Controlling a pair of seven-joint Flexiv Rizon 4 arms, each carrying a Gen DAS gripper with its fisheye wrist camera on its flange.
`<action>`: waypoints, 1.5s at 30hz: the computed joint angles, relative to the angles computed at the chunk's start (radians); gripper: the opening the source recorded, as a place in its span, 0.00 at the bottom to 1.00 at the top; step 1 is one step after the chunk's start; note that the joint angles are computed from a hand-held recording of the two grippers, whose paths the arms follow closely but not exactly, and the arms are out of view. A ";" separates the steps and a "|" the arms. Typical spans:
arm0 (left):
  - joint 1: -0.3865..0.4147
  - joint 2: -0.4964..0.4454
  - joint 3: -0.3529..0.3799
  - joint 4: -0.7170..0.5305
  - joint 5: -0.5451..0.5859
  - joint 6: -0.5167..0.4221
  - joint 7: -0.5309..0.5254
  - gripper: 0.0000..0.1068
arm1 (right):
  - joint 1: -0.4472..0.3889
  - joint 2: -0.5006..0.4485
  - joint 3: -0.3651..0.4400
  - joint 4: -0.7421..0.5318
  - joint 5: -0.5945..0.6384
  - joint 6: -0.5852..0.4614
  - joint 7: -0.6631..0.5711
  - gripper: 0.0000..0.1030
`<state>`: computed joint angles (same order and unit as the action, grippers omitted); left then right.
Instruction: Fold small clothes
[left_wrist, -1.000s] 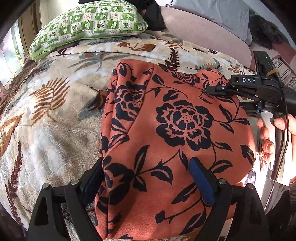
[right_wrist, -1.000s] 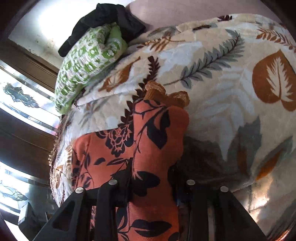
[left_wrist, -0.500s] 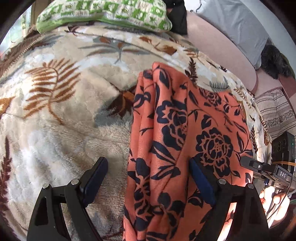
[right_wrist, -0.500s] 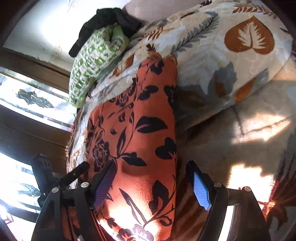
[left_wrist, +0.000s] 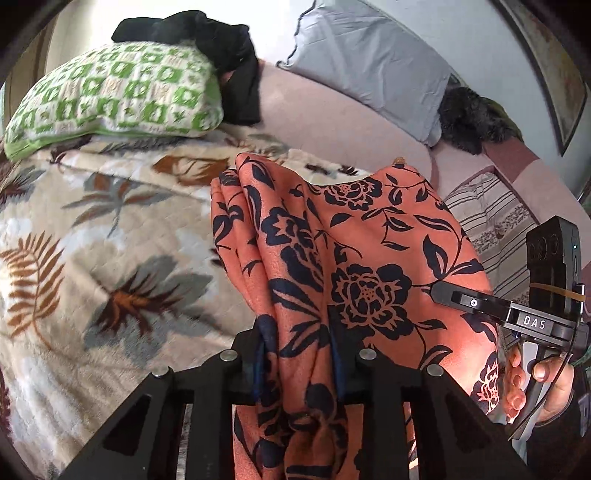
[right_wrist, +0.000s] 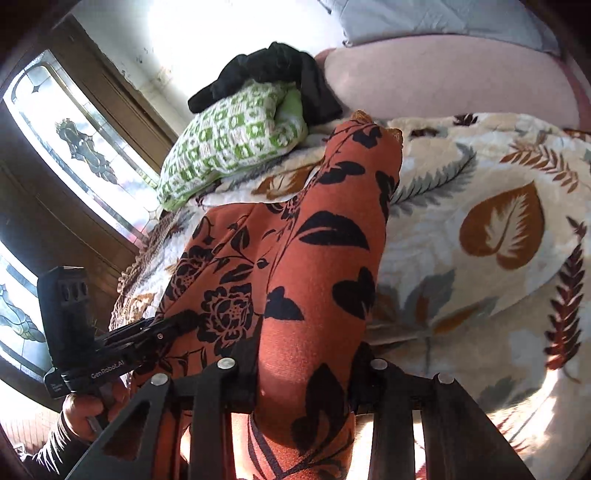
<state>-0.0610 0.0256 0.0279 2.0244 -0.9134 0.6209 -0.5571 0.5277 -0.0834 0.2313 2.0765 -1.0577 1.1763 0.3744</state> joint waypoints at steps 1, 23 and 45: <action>-0.013 0.000 -0.014 -0.003 -0.010 0.013 -0.002 0.28 | -0.011 0.038 0.002 0.024 0.011 -0.011 -0.010 0.34; -0.091 -0.044 -0.055 0.076 0.383 0.330 -0.239 0.76 | -0.154 0.219 0.088 0.235 -0.258 -0.129 0.377 0.87; -0.107 0.061 -0.029 0.142 0.381 0.327 -0.220 0.76 | -0.081 0.099 0.032 0.253 -0.127 0.023 0.478 0.88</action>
<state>-0.1678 0.0870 -0.0009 2.1661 -0.5321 0.9480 -0.7767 0.4471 0.0159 0.2633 2.3294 -1.1851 1.1989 0.8529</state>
